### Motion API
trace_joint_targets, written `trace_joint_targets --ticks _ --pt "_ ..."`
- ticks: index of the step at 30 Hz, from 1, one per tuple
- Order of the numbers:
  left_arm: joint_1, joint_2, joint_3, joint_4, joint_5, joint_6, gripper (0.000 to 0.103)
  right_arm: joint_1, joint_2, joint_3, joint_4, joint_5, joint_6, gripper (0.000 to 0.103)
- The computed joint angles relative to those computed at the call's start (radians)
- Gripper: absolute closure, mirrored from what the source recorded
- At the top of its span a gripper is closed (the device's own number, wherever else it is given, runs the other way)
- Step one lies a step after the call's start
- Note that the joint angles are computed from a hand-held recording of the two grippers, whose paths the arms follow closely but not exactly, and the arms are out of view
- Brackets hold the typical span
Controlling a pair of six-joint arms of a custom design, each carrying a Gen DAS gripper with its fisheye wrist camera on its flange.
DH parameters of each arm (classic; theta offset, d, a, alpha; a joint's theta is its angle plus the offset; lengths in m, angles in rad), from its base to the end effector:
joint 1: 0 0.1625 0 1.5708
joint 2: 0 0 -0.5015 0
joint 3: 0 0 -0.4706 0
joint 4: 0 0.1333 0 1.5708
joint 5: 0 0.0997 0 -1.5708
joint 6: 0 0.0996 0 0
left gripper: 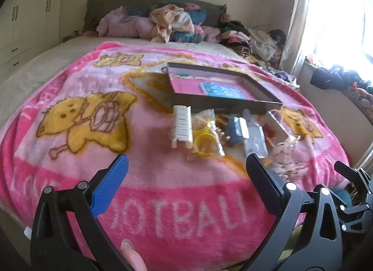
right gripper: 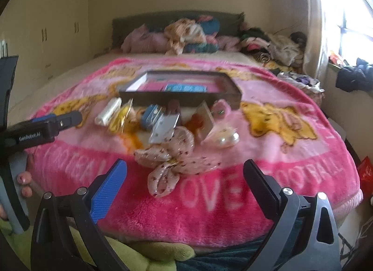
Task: Organize jewelry
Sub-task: 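Move left tool to the white claw clip while right tool approaches the pink sheer bow, then close left tool on the white claw clip while right tool grasps the pink bow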
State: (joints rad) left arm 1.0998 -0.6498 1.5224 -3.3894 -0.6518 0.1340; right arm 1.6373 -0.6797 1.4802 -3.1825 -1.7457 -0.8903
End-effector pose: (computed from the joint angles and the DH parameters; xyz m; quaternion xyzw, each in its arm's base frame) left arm -0.1778 -0.8175 0.1510 0.0448 0.8218 -0.4687 0.3207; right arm 0.1727 -0.8479 0.1447 0.3908 -0.8285 0.3281 0.2309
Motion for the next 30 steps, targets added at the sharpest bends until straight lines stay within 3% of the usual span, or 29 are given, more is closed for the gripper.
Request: trace_joint_targets --ticks 3,8,17,22,26,30 --pt "0.010 0.014 -0.018 -0.027 0.024 0.040 0.011 0.007 0.021 -0.038 0.061 -0.031 0.006 0.006" --pt "0.039 0.006 -0.034 0.001 -0.009 0.017 0.011 0.015 0.056 -0.099 0.139 -0.072 0.016 0.006" --pt "0.082 0.009 -0.107 0.167 -0.076 -0.081 0.011 0.026 0.123 -0.215 0.279 -0.147 -0.001 0.006" --pt "0.100 0.017 -0.146 0.245 -0.126 -0.121 0.033 0.022 0.150 -0.284 0.400 -0.150 0.052 0.008" --pt "0.111 0.028 -0.180 0.292 -0.166 -0.135 0.045 0.015 0.161 -0.313 0.467 -0.152 0.076 0.039" --pt "0.117 0.035 -0.200 0.335 -0.194 -0.150 0.074 0.004 0.146 -0.308 0.479 -0.102 0.113 0.069"
